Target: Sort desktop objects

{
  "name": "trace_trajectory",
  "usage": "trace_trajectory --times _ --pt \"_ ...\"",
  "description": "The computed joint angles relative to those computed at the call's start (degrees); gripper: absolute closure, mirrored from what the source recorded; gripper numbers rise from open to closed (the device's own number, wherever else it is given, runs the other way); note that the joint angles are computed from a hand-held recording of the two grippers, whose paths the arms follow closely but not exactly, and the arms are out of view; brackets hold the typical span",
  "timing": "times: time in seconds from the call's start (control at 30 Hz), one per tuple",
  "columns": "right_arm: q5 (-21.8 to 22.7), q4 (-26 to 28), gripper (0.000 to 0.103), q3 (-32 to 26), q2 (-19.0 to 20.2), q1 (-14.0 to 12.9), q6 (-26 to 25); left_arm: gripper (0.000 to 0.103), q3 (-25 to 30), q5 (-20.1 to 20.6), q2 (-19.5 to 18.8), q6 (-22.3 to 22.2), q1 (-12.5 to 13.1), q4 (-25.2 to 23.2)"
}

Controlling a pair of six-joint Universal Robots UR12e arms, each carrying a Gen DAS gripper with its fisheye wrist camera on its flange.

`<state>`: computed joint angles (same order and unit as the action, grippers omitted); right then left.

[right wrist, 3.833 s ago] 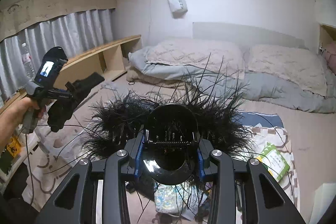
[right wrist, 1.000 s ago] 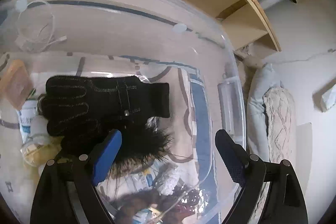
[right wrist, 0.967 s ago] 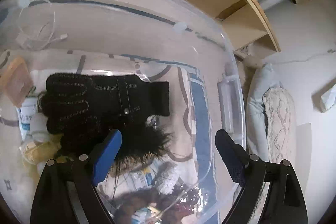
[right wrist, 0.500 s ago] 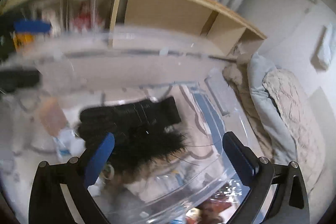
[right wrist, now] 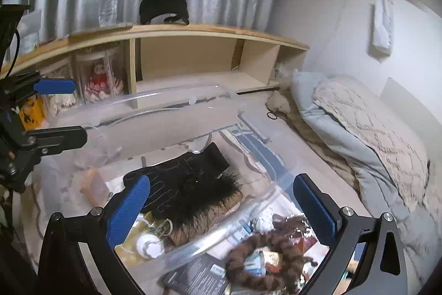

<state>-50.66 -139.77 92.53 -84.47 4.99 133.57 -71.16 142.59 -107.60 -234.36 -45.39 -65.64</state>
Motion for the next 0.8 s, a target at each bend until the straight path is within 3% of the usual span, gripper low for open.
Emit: trace_trajectory --times 0.53,0.8 --pt "3.53 -2.46 0.0 4.5 -7.21 -4.67 6.87 0.0 8.87 5.95 -3.03 -4.93 -5.03 -11.23" --pt "5.07 -4.67 0.0 8.33 -11.02 -8.06 8.61 0.0 11.56 7.38 -4.38 -7.36 -7.18 -12.98"
